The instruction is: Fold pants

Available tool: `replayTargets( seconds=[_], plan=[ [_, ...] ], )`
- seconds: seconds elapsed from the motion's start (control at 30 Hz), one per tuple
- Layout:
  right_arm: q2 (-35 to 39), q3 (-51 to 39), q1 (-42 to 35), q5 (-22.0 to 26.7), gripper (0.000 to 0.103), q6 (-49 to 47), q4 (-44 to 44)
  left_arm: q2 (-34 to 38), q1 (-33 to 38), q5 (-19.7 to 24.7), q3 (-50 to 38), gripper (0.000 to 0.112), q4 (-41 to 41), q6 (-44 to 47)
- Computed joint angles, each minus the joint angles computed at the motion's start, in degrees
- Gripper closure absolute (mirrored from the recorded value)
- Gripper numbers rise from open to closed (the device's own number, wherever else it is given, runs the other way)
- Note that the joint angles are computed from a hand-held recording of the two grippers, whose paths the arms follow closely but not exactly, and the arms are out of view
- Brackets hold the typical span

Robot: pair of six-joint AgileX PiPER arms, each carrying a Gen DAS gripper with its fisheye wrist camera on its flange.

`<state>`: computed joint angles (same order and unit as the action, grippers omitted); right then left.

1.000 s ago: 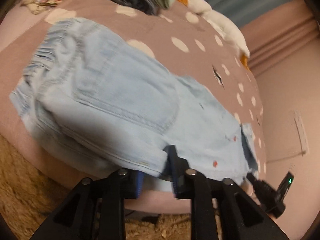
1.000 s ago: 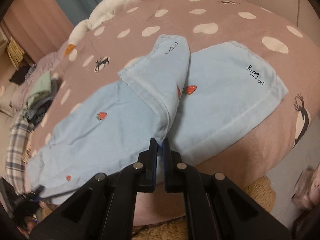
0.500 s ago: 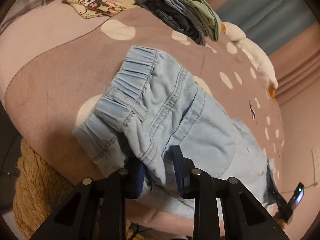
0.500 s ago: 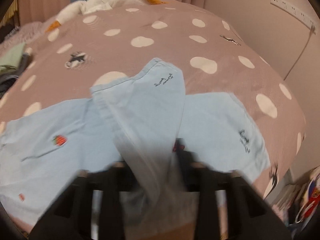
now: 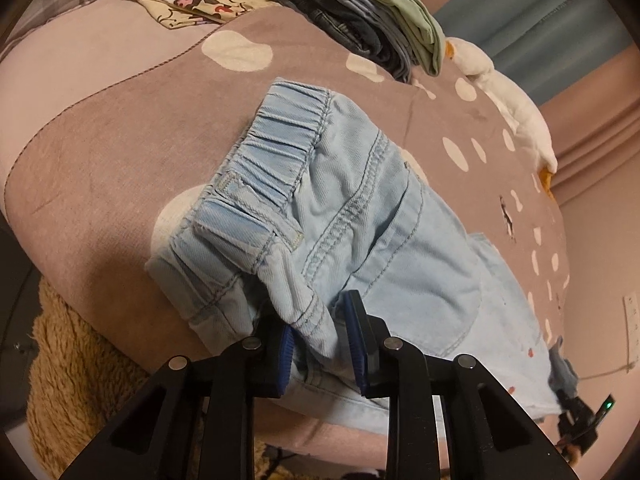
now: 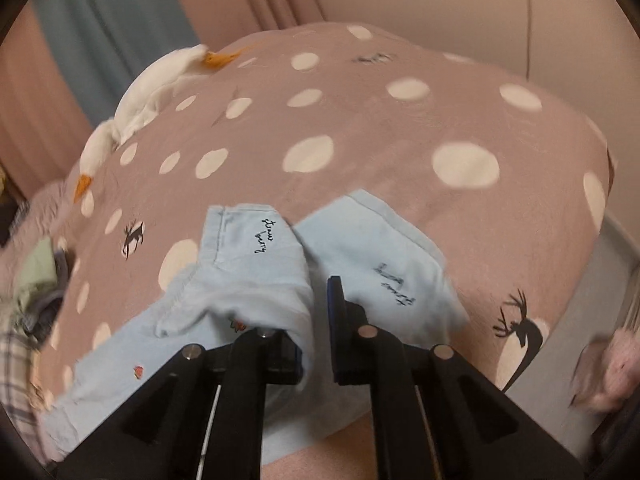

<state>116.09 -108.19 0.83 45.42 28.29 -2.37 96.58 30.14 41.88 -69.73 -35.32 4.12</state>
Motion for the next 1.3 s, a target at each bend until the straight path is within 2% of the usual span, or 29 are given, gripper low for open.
replayTargets(
  seconds=[0.1,0.17,0.23,0.3,0.4,0.47,0.53,0.7,0.9,1.03,1.13,1.17,1.23,1.3],
  plan=[
    [-0.16,0.57,0.06,0.31,0.094,5.07,-6.28,-0.20,0.26,0.08,0.27,0.085,-0.23,0.35],
    [-0.13,1.18,-1.50,-0.83,0.097,3.74,-3.80,-0.07,-0.01,-0.24,0.13,0.085,0.40,-0.11],
    [1.57,-0.41,-2.33,0.58,0.097,1.39,-1.82,-0.01,0.23,-0.25,0.17,0.089,-0.34,0.60],
    [3.35,-1.81,-2.56,1.79,0.098,0.54,-2.38,-0.28,1.18,0.53,0.26,0.102,-2.64,2.26],
    [3.71,-2.48,-3.75,2.66,0.098,0.65,-1.29,-2.66,2.53,2.57,0.32,0.103,-3.74,3.35],
    [0.68,1.27,-4.74,-0.36,0.098,0.17,-0.33,-4.50,3.76,4.43,0.61,0.103,-4.36,5.01],
    [0.20,1.96,-4.95,0.06,0.098,1.00,-1.63,-4.83,3.88,5.74,0.68,0.103,-2.94,4.32],
    [1.22,2.95,-6.39,-0.12,0.100,-1.86,1.86,-1.89,2.74,5.94,0.96,0.103,0.53,1.91],
    [-1.35,3.25,-5.08,0.60,0.100,-0.44,-1.73,-2.49,2.38,6.79,-0.16,0.102,2.52,1.85],
    [1.65,1.88,-5.30,2.86,0.102,-0.76,-1.77,-1.04,1.82,6.19,-0.14,0.101,3.08,1.02],
    [2.16,-0.56,-3.94,5.68,0.093,-0.36,-5.25,-1.18,2.36,8.98,-1.54,0.101,3.03,1.47],
    [2.89,-3.23,-3.02,8.68,0.081,0.46,-7.43,-1.28,2.84,11.11,-2.47,0.100,2.97,1.12],
    [2.96,-5.78,-0.99,11.43,0.067,1.28,-11.04,-2.35,3.95,13.24,-3.42,0.085,2.52,1.16],
    [2.45,-8.11,1.38,12.23,0.063,-0.67,-11.78,-5.33,5.21,12.47,-3.10,0.055,2.32,1.26]
  ],
)
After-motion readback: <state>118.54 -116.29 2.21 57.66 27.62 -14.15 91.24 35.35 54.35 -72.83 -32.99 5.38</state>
